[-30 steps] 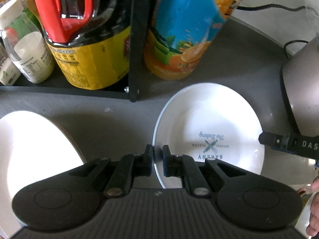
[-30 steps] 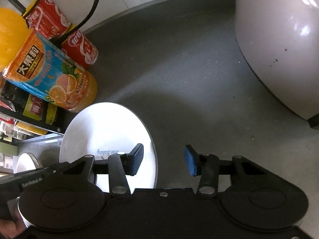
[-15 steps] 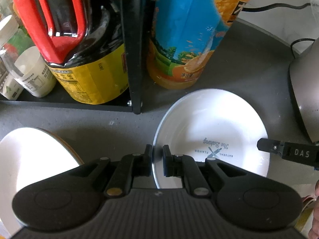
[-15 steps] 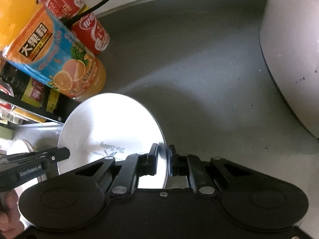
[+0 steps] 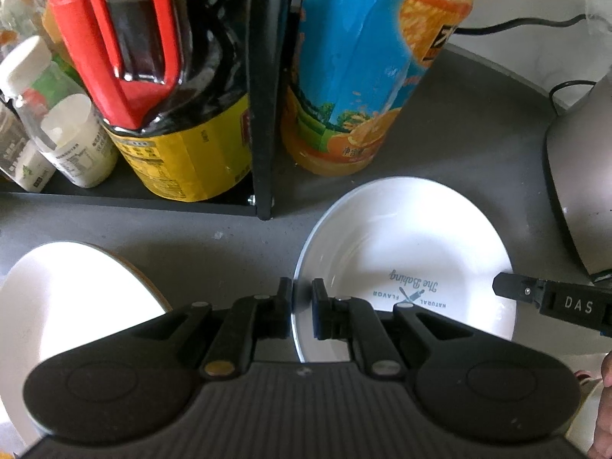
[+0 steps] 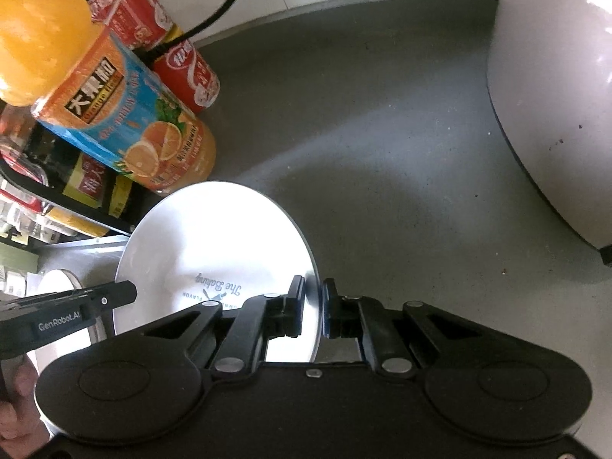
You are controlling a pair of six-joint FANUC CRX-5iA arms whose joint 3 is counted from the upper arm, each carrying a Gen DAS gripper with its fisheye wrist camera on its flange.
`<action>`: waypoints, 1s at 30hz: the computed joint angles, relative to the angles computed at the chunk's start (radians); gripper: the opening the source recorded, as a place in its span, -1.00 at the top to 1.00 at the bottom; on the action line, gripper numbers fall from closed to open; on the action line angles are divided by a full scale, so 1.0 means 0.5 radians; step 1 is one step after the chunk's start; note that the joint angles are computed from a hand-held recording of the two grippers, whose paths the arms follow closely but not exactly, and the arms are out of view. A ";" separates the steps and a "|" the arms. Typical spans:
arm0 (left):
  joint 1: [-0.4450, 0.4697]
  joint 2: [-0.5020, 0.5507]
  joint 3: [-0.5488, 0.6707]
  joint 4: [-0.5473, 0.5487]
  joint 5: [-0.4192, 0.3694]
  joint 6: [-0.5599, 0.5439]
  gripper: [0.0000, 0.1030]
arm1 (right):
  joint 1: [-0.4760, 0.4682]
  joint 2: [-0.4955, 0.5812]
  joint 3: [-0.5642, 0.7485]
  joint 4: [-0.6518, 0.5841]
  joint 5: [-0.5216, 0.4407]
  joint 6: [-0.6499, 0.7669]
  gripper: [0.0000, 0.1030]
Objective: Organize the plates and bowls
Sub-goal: 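Lift the 'BAKERY' plate with both grippers and carry it toward the plate stack, then lower the 'BAKERY' plate onto the plate stack with both grippers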
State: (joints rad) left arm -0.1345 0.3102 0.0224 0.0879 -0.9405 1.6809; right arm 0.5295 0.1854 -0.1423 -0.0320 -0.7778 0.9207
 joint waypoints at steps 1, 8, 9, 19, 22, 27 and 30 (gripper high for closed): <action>0.003 -0.007 -0.002 0.003 0.000 -0.001 0.84 | 0.001 -0.008 -0.001 -0.005 0.000 0.003 0.82; 0.029 -0.079 -0.029 0.013 -0.014 0.003 0.84 | -0.003 -0.087 -0.025 -0.069 0.003 0.041 0.83; 0.032 -0.089 -0.034 0.012 -0.017 0.006 0.84 | -0.007 -0.115 -0.039 -0.082 -0.003 0.053 0.83; 0.104 -0.258 -0.152 0.026 -0.015 0.037 0.84 | 0.046 -0.198 -0.053 -0.151 0.019 0.069 0.84; 0.123 -0.296 -0.176 0.024 -0.025 0.056 0.84 | 0.068 -0.201 -0.043 -0.157 0.015 0.091 0.84; 0.162 -0.356 -0.217 0.018 -0.037 0.087 0.84 | 0.094 -0.196 -0.017 -0.196 0.020 0.114 0.84; 0.190 -0.395 -0.242 0.003 -0.042 0.107 0.84 | 0.115 -0.187 0.001 -0.220 0.020 0.147 0.84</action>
